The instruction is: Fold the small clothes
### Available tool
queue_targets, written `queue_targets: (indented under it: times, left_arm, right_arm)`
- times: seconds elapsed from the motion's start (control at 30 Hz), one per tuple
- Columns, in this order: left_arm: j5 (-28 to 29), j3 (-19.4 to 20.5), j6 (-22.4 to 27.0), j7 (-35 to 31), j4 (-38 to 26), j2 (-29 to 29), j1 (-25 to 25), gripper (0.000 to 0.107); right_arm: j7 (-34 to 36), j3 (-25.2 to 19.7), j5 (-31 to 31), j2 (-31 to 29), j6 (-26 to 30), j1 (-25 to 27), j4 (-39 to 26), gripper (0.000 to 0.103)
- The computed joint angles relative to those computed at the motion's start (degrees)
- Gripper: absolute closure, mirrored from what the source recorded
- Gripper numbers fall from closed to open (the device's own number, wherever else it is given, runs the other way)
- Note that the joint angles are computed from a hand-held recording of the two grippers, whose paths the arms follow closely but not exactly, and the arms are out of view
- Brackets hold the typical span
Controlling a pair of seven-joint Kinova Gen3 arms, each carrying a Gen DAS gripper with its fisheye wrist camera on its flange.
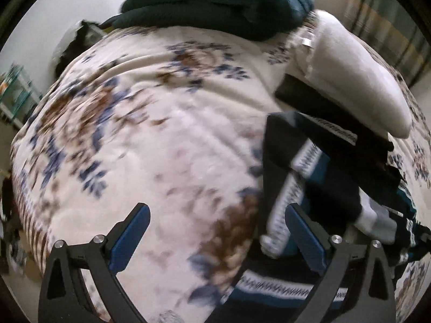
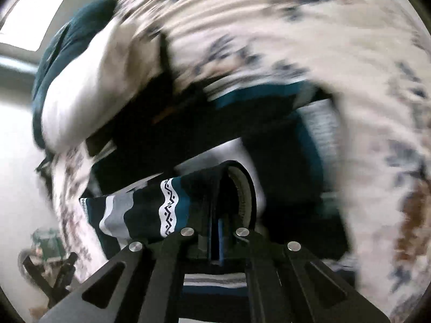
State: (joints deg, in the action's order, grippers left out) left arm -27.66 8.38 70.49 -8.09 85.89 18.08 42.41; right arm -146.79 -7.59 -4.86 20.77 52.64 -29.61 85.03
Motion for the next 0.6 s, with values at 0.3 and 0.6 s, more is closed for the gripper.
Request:
queue_targets:
  times: [0.3, 0.6]
  left_arm:
    - [2.2, -2.1, 4.2, -19.9, -17.0, 14.3, -1.1, 0.005]
    - [3.8, -5.4, 6.7, -25.4, -20.9, 17.5, 1.3, 0.005]
  right_arm:
    - [-6.6, -1.0, 9.9, 1.3, 10.8, 0.9, -3.9, 0.049]
    - [11.1, -13.7, 9.5, 11.6, 17.1, 1.1, -18.7, 0.046]
